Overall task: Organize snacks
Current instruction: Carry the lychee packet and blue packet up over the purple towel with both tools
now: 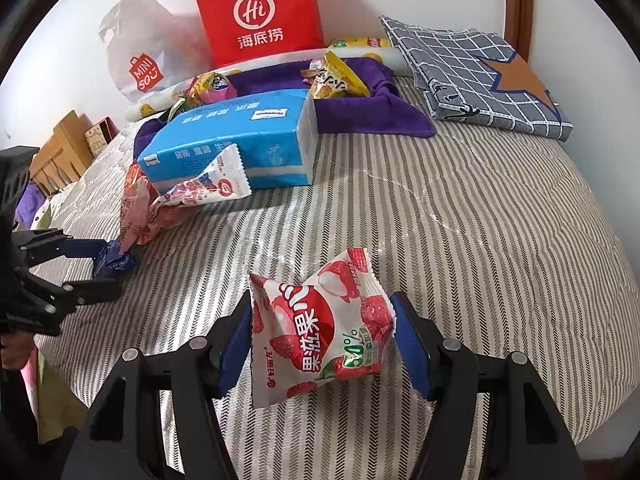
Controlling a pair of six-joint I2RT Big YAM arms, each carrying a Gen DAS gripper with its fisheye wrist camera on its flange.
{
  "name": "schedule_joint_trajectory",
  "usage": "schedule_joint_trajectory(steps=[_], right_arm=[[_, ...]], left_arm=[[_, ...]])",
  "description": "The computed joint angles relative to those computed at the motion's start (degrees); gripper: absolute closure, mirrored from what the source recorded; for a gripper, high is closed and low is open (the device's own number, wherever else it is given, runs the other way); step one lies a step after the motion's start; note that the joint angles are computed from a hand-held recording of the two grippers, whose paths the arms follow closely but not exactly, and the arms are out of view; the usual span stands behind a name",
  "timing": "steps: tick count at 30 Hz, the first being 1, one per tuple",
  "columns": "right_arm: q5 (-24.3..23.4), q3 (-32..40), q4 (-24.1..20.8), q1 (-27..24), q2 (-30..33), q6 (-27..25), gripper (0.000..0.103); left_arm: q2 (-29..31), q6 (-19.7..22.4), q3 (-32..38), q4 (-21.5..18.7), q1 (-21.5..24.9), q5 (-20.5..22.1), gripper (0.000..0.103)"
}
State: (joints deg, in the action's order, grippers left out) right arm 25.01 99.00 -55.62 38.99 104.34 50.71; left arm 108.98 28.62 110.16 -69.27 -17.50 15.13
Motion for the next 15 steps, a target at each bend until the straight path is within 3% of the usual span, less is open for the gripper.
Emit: schedule_joint_trajectory(steps=[3,8,15], right_arm=[[0.55,0.49,-0.44,0.42,0.10,-0.46,0.038],[1.13,0.43,-0.63,0.92,-0.22,0.06,0.038],[3.72,1.89,-2.89,1.55,-0.46,1.36,0.038]], left_arm=[[-1.81,0.31,-2.91,3.98,-0.98,-3.49,0.049],[-1.42,-0.87,-1.46,1.46,-0.20,-1.58,0.062],[-3.11,-1.60,-1.95,1.45,0.75,1.12,0.063]])
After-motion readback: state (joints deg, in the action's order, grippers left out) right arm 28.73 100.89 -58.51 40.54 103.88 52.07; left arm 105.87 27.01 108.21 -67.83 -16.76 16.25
